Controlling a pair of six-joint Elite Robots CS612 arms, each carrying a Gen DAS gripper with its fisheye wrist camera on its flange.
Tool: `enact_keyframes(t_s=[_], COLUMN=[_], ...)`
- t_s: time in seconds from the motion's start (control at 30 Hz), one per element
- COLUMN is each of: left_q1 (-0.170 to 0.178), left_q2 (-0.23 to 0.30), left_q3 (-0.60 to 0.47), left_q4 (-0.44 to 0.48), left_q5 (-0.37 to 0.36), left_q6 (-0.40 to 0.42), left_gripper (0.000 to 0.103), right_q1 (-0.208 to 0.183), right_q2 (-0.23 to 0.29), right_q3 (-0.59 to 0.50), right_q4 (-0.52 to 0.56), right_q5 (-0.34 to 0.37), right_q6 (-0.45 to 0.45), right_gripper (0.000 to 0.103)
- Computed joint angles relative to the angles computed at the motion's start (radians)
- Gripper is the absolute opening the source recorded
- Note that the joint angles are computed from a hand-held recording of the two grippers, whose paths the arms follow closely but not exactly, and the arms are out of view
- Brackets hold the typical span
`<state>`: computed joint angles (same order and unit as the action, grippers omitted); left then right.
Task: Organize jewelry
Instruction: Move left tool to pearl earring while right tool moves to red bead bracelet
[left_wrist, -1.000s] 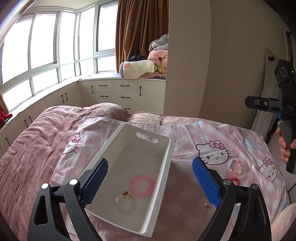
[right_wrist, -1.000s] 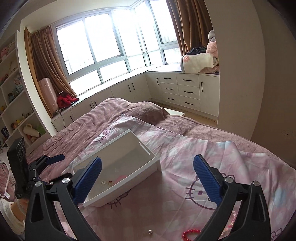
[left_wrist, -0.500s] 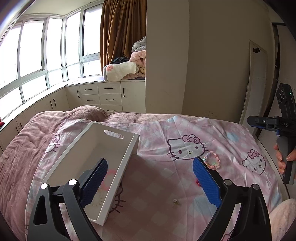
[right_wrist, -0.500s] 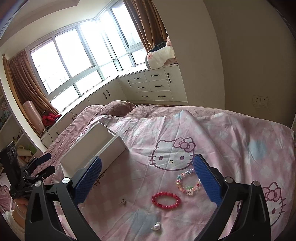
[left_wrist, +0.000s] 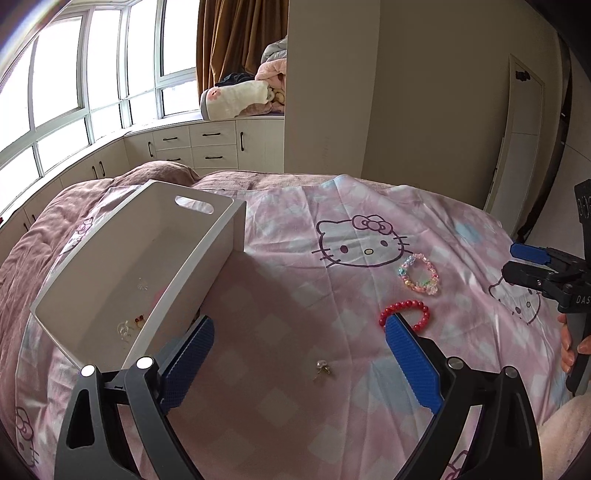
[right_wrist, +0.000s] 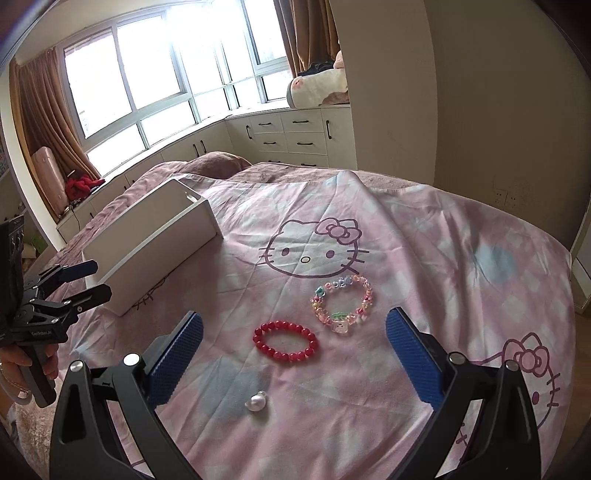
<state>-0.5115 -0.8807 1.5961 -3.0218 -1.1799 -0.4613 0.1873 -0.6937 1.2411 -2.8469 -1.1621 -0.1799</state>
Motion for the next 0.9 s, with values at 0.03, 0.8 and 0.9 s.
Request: enact_keyframes(t_s=[0.03, 0.8, 0.9], left_q1=[0.001, 0.029, 0.030], left_q2=[0.005, 0.098, 0.105], left_q3=[-0.002, -0.042, -0.043], left_q4=[0.007, 0.083, 0.067], left_q5=[-0.007, -0.121, -0.136], left_q6=[-0.011, -0.065, -0.043], left_gripper=[0.095, 0.094, 0.094], right_q1=[0.002, 0.046, 0.055], right_q2=[0.002, 0.089, 0.105], right_q3=[0.001, -0.086, -0.109], right_q4=[0.007, 0.174, 0.206], right_q5=[0.000, -0.005, -0.005], right_q6=[-0.009, -0.142, -0.176], right_gripper=[0.098, 0.067, 0.057])
